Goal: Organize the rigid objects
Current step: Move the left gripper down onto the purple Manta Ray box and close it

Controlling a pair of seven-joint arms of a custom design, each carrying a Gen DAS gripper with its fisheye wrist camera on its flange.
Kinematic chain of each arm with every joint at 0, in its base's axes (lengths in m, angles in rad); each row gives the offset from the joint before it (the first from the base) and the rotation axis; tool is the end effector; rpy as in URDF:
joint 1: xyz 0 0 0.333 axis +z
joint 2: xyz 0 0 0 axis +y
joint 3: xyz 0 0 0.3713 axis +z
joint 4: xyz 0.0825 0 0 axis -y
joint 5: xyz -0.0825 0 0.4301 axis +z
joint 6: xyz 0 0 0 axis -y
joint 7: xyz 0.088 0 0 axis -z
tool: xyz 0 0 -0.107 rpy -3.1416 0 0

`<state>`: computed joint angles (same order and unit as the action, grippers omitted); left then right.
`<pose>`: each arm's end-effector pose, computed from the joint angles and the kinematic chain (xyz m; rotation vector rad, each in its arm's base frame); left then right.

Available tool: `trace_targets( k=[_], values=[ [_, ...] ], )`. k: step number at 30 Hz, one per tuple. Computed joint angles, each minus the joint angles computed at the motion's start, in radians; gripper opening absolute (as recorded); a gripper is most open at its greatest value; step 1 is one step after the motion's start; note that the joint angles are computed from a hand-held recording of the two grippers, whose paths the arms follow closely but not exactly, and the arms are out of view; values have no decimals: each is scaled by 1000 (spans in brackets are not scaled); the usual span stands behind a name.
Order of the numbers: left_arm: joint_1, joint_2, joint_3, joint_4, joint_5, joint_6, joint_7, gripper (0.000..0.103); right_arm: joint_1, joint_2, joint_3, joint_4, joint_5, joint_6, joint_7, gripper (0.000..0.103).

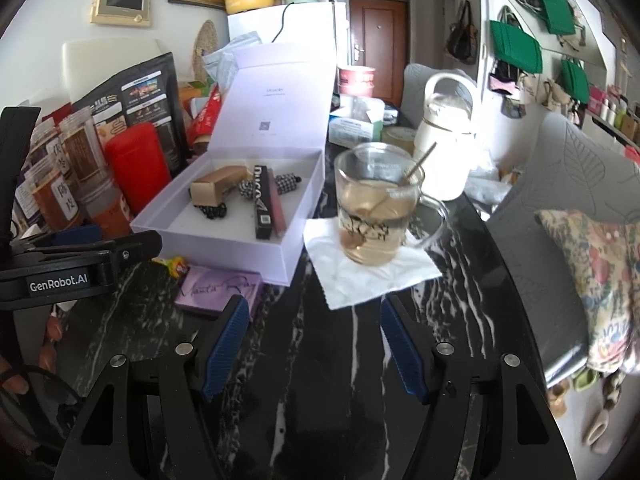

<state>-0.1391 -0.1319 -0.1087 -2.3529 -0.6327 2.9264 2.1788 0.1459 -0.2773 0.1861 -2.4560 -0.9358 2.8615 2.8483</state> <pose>0.5461 -0.1013 0.4832 -1.5725 2.1067 -0.9039 0.4587 0.2095 0.4842 -1.6282 1.8155 -0.7420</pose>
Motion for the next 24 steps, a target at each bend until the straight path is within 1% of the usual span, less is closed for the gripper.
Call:
trace_targets(
  k=[5, 7, 12, 15, 17, 22, 24],
  values=[
    [12, 39, -24, 0, 77, 5, -65, 102, -9, 6, -4, -26, 3, 27, 17, 69],
    [10, 56, -28, 3, 80, 12, -78, 102, -10, 10, -7, -32, 9, 34, 14, 69],
    [4, 105, -39, 32, 57, -7, -64, 102, -16, 18, -15, -39, 20, 37, 6, 69],
    [8, 130, -49, 47, 75, -24, -82, 102, -23, 17, -18, -42, 23, 37, 4, 69],
    [11, 149, -54, 58, 121, -36, -120, 102, -26, 18, -22, -44, 27, 38, -3, 69],
    [10, 192, -50, 83, 303, -51, -284, 103, -27, 29, -33, -43, 49, 43, -29, 69],
    [10, 209, -47, 96, 349, -64, -329, 102, -28, 36, -36, -41, 57, 47, -38, 69]
  ],
)
